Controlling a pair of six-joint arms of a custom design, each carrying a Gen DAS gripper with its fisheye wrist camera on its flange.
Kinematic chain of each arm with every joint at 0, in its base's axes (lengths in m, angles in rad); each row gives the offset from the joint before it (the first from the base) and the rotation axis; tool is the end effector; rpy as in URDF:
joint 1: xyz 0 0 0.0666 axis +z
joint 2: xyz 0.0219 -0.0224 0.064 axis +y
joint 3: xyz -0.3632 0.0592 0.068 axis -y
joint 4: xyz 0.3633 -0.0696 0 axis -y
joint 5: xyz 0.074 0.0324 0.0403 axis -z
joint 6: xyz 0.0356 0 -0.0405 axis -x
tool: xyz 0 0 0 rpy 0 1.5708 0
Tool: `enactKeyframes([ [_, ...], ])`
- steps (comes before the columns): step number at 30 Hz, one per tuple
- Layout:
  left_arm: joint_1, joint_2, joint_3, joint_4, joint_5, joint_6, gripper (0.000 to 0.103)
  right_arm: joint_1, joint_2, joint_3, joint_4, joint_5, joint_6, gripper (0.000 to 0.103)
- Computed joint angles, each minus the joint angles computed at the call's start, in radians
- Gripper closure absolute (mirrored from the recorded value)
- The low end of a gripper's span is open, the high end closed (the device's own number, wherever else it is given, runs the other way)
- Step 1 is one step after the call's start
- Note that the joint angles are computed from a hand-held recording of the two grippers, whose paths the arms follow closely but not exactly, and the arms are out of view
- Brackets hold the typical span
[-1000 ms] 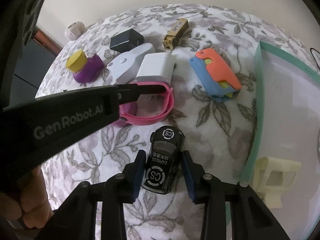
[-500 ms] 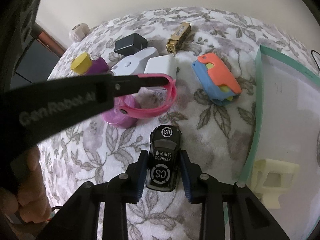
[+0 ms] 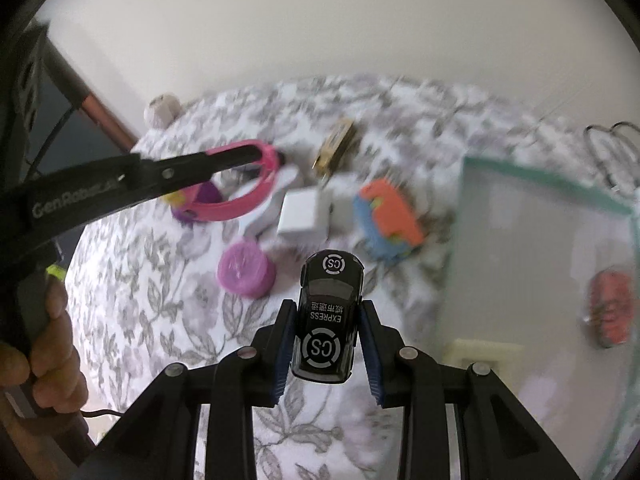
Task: Organize rigid objects
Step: 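Carry the car and watch band into the teal box and open both grippers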
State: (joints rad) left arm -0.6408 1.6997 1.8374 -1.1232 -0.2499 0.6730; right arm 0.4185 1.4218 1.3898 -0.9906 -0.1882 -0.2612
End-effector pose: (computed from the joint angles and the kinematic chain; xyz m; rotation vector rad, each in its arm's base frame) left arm 0.4504 -0.3255 0.4414 -0.1361 2.5205 -0.2132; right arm 0.4132 0.1906 0.3951 -0.2778 2.6315 0.4833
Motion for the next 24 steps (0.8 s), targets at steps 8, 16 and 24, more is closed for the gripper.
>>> enactKeyframes([
  [8, -0.043, -0.027, 0.035, 0.062, -0.054, -0.024, 0.086, -0.058, -0.092, 0.005, 0.018, 0.107, -0.012, 0.070],
  [16, -0.105, 0.016, 0.090, 0.129, -0.041, -0.069, 0.086, -0.130, -0.165, -0.010, 0.001, 0.239, -0.011, 0.070],
  [24, -0.158, 0.122, 0.153, 0.168, 0.030, -0.096, 0.086, -0.229, -0.208, -0.057, 0.010, 0.243, -0.029, 0.069],
])
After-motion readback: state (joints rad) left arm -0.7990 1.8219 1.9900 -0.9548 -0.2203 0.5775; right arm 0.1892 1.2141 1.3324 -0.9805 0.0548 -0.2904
